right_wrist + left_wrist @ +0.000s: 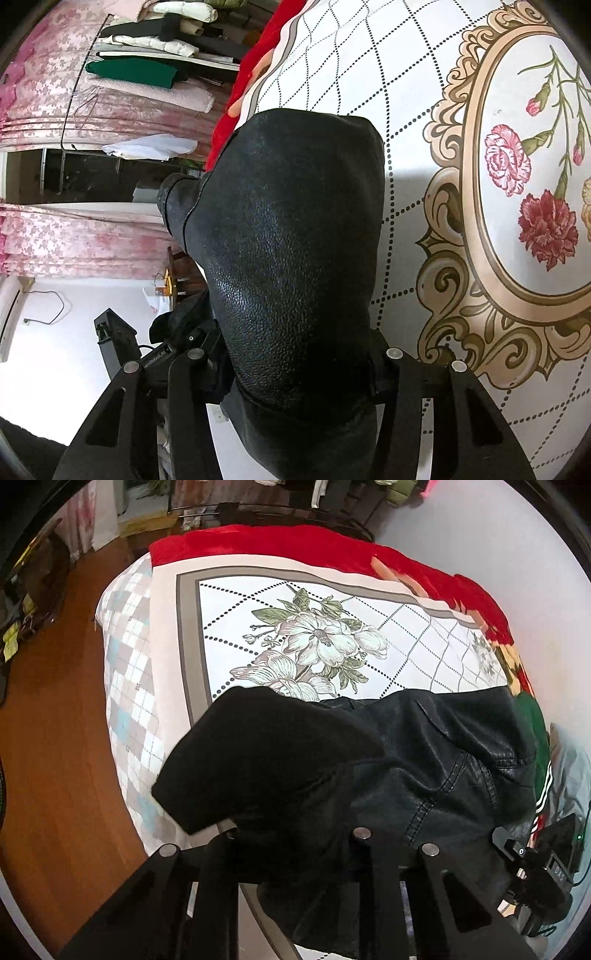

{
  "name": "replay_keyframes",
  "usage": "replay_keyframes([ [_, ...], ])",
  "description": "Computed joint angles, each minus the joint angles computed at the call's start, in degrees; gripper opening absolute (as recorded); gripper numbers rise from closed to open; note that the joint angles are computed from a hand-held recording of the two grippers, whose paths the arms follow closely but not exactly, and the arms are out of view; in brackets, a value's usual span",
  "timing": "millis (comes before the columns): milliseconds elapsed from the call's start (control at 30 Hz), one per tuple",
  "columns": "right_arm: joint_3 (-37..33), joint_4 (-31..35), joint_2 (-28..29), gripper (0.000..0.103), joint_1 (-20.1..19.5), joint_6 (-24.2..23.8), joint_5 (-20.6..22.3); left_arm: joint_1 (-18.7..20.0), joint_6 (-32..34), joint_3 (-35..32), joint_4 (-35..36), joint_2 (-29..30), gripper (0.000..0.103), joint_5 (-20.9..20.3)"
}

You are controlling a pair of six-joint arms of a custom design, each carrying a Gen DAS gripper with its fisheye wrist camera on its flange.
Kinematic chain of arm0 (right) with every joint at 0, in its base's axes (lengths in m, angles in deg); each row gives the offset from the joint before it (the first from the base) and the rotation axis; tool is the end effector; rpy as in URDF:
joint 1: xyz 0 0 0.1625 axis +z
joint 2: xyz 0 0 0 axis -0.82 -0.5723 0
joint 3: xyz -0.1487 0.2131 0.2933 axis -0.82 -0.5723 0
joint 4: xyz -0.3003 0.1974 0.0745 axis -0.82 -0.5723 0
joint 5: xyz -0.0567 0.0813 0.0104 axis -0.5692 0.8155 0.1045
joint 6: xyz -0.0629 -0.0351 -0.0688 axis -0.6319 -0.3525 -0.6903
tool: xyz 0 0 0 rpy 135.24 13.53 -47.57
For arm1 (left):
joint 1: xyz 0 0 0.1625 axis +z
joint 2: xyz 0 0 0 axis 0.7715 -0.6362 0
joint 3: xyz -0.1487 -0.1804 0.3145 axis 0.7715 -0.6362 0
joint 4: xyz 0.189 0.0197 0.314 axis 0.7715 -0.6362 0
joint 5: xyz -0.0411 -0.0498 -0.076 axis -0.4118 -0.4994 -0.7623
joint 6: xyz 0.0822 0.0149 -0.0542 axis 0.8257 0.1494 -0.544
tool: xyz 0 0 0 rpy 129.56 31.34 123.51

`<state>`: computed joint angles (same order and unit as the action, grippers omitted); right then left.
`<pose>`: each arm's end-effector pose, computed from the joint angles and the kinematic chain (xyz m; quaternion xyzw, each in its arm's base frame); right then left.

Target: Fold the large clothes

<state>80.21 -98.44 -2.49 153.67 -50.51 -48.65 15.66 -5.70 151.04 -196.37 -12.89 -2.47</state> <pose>0.2055 -0.4993 0.1125 0.1770 0.9565 -0.2259 0.0533 -0.0664 -0.6043 0.3076 0.0188 0.9625 -0.1629 0.2163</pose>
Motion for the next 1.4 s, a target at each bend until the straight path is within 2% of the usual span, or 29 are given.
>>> replay_keyframes([
  [133, 0.21, -0.68, 0.32, 0.054, 0.31, 0.14, -0.3, 0.03, 0.84, 0.24, -0.04, -0.06, 0.018, 0.15],
  [200, -2.05, 0.66, 1.58, 0.055, 0.15, 0.39, 0.01, 0.2, 0.89, 0.09, 0.08, 0.06, 0.018, -0.07],
  [267, -3.04, 2.78, 1.7, 0.06, -0.51, 0.55, 1.17, 0.57, 0.85, -0.28, 0.38, 0.32, 0.018, -0.6],
  [333, -3.42, 3.42, 2.53, 0.077, -2.5, 0.89, 3.44, 1.03, 1.33, -0.4, 0.46, 0.68, 0.018, -1.26],
  [367, -3.14, 3.0, 3.0, 0.082, -3.62, 0.87, 4.77, 1.24, 1.57, -0.35, 0.31, 0.84, 0.018, -1.7],
  [400, -2.84, 2.37, 3.86, 0.087, -5.31, 0.6, 6.8, 1.39, 1.85, -0.24, -0.01, 0.97, 0.018, -2.4],
  [467, -1.78, -2.3, 6.04, 0.089, -8.81, -0.22, 13.32, 1.11, 2.75, 0.08, -0.75, 1.17, 0.018, -2.3],
  [533, -2.63, -2.25, 6.43, 0.083, -8.72, -0.94, 13.84, 1.14, 2.96, 0.06, -1.54, 1.22, 0.018, -2.36],
  [567, -2.69, -3.59, 6.6, 0.077, -8.04, -0.12, 12.57, 1.22, 2.88, 0.0, -1.86, 1.13, 0.018, -2.47],
  [600, -2.18, -6.19, 6.93, 0.067, -7.73, 1.23, 12.65, 1.23, 2.91, -0.25, -2.23, 0.98, 0.017, -2.72],
  [633, -1.74, -7.67, 6.99, 0.061, -7.57, 2.27, 13.09, 1.21, 3.21, -0.49, -2.51, 0.86, 0.017, -2.97],
  [733, -0.93, -10.38, 6.39, 0.052, -6.03, 4.55, 12.62, 0.78, 4.08, -1.7, -2.01, 0.63, 0.016, -3.65],
  [967, -0.28, -12.24, 1.92, 0.048, -0.77, 8.96, 9.82, -1.43, 6.98, -6.14, 1.55, 0.44, 0.015, -5.97],
  [1133, -0.63, -8.04, -4.76, 0.048, 1.2, 9.79, 7.94, -4.17, 8.73, -12.61, 5.45, 2.87, 0.015, -8.77],
  [1233, -1.82, -3.8, -9.78, 0.048, 1.24, 9.68, 6.5, -6.11, 9.52, -18.42, 7.08, 6.76, 0.015, -11.26],
  [1400, -4.63, 4.04, -19.93, 0.048, -0.53, 7.38, 5.23, -10.13, 10.21, -30.16, 7.46, 16.66, 0.015, -15.54],
])
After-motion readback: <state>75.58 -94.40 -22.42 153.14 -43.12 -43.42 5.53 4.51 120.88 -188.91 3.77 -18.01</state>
